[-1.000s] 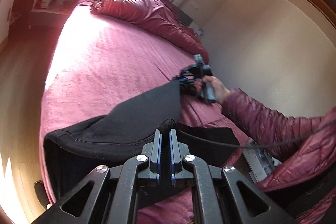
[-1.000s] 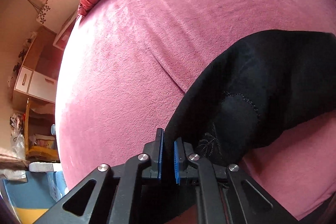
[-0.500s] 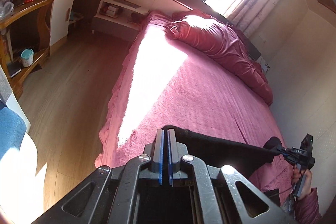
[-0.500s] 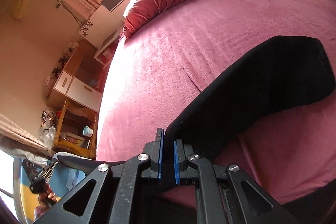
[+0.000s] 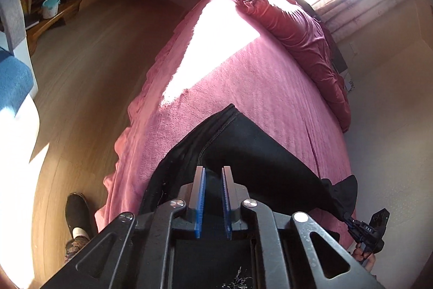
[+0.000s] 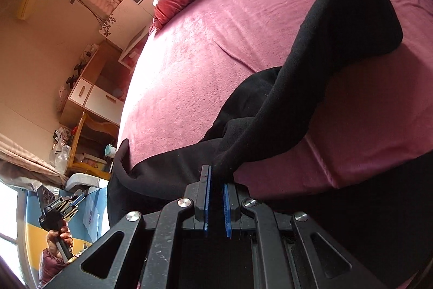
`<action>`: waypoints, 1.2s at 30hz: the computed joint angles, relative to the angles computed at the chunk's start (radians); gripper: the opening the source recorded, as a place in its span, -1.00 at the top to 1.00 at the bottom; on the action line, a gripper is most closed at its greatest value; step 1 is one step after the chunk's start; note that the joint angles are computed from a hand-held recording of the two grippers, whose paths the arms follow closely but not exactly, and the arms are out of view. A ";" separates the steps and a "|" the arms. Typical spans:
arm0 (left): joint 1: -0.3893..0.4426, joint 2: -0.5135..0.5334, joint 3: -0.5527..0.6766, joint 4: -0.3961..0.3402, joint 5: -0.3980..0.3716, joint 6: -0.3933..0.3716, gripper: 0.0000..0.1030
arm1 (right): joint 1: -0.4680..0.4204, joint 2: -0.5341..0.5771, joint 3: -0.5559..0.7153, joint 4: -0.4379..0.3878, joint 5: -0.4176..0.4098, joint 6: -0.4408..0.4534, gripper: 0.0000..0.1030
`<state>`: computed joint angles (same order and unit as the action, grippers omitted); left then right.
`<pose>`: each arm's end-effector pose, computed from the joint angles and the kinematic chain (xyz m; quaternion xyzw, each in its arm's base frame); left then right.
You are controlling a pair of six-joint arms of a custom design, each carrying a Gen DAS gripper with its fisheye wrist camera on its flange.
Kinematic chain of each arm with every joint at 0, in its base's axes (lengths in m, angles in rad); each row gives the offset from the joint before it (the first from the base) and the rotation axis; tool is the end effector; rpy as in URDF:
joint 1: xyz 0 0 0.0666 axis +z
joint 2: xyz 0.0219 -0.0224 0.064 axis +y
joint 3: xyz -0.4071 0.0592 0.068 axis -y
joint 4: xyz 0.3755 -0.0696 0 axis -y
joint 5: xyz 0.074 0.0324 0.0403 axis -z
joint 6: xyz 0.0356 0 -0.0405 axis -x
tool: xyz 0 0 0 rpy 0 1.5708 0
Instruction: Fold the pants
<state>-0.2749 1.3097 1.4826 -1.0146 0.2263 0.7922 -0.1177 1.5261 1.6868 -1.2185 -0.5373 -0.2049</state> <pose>0.4064 -0.1233 0.5249 -0.1985 0.9077 -0.2710 0.2514 0.4921 -0.0402 0.5092 0.0833 0.9313 0.2672 0.2332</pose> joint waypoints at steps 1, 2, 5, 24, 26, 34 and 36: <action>-0.003 0.020 0.016 -0.012 -0.002 0.013 0.51 | 0.001 0.000 -0.002 0.002 -0.001 -0.001 0.84; -0.002 0.042 0.033 -0.014 0.008 0.024 0.49 | 0.001 -0.001 0.000 0.003 -0.001 -0.002 0.84; -0.008 0.118 0.113 -0.024 0.017 0.022 0.36 | -0.007 -0.007 -0.004 0.003 -0.009 0.007 0.84; -0.046 0.739 0.845 -0.496 -0.054 -0.133 0.17 | -0.024 0.035 0.011 -0.012 -0.027 0.012 0.84; -0.056 0.730 0.836 -0.483 -0.066 -0.183 0.55 | -0.020 0.039 0.016 -0.015 -0.016 0.013 0.84; -0.041 0.420 0.504 -0.111 -0.100 -0.120 0.77 | -0.025 0.010 0.013 0.011 -0.027 -0.014 0.84; -0.030 0.328 0.429 -0.030 -0.093 -0.108 0.78 | -0.030 -0.014 -0.002 0.019 -0.040 -0.013 0.84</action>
<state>-0.3053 1.6374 1.9116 -1.0449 0.1331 0.6838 -0.1482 1.5125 1.6844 -1.1996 -0.5774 -0.2183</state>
